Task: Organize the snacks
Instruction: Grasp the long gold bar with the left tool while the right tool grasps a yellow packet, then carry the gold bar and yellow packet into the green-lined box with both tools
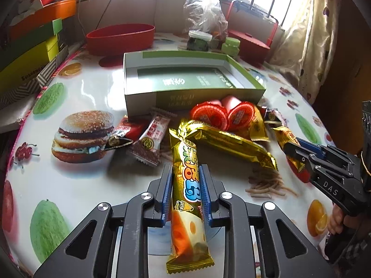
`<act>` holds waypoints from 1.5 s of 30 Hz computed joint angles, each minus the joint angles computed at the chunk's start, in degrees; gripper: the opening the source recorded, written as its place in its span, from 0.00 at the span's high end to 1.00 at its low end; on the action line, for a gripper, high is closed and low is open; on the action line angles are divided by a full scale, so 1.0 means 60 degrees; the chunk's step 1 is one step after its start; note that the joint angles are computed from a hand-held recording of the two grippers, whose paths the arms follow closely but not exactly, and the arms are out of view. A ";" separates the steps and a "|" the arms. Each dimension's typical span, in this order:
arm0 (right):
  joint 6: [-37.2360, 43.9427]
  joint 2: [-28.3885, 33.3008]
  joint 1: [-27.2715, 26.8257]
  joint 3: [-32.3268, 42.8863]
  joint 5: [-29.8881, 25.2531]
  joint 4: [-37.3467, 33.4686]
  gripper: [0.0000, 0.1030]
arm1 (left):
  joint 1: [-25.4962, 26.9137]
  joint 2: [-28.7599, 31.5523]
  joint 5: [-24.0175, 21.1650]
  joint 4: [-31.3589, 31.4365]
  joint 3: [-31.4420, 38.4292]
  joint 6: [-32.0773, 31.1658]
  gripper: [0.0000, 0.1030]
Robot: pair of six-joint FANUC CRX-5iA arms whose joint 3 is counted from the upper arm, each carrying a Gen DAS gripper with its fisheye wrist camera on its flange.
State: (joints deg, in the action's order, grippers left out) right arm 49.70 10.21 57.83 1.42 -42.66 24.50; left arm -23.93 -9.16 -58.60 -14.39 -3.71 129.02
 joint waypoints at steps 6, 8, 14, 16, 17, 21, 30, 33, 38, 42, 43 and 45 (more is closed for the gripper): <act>-0.0018 -0.0032 0.0007 0.0119 0.0069 0.0135 0.80 | 0.0065 -0.0167 0.0131 0.0020 -0.0018 -0.0017 0.77; -0.0022 -0.0025 0.0007 0.0158 0.0105 0.0186 0.80 | 0.0058 -0.0202 0.0128 -0.0031 0.0004 -0.0038 0.77; 0.0031 0.0010 0.0032 0.0286 0.0175 0.0229 0.80 | 0.0165 -0.0236 0.0078 0.0090 -0.0011 -0.0160 0.85; 0.0038 0.0030 0.0041 0.0317 0.0173 0.0205 0.80 | 0.0124 -0.0211 -0.0009 0.0062 -0.0020 -0.0099 0.85; 0.0041 0.0030 0.0043 0.0321 0.0174 0.0180 0.80 | 0.0210 -0.0243 0.0092 0.0313 -0.0141 -0.0289 0.85; 0.0041 0.0000 0.0056 0.0286 0.0177 0.0100 0.80 | 0.0229 -0.0166 0.0081 0.0676 -0.0260 -0.0578 0.84; -0.0005 -0.0057 0.0063 0.0198 0.0248 0.0106 0.80 | -0.0054 0.0219 -0.0636 0.0451 0.0041 -0.0476 0.74; 0.0056 -0.0063 0.0064 0.0209 0.0226 0.0061 0.80 | -0.0074 0.0217 -0.0670 0.0386 0.0062 -0.0415 0.74; 0.0022 -0.0114 0.0100 0.0167 0.0249 0.0121 0.80 | -0.0077 0.0123 -0.0578 0.0309 -0.0005 -0.0419 0.77; 0.0026 -0.0101 0.0115 0.0209 0.0221 0.0152 0.80 | -0.0037 -0.0054 -0.0445 0.0229 -0.0044 -0.0327 0.77; 0.0039 -0.0081 0.0111 0.0246 0.0211 0.0153 0.80 | -0.0011 -0.0119 -0.0364 0.0245 -0.0078 -0.0325 0.77; 0.0049 -0.0059 0.0121 0.0295 0.0212 0.0180 0.80 | 0.0028 -0.0218 -0.0270 0.0240 -0.0078 -0.0315 0.77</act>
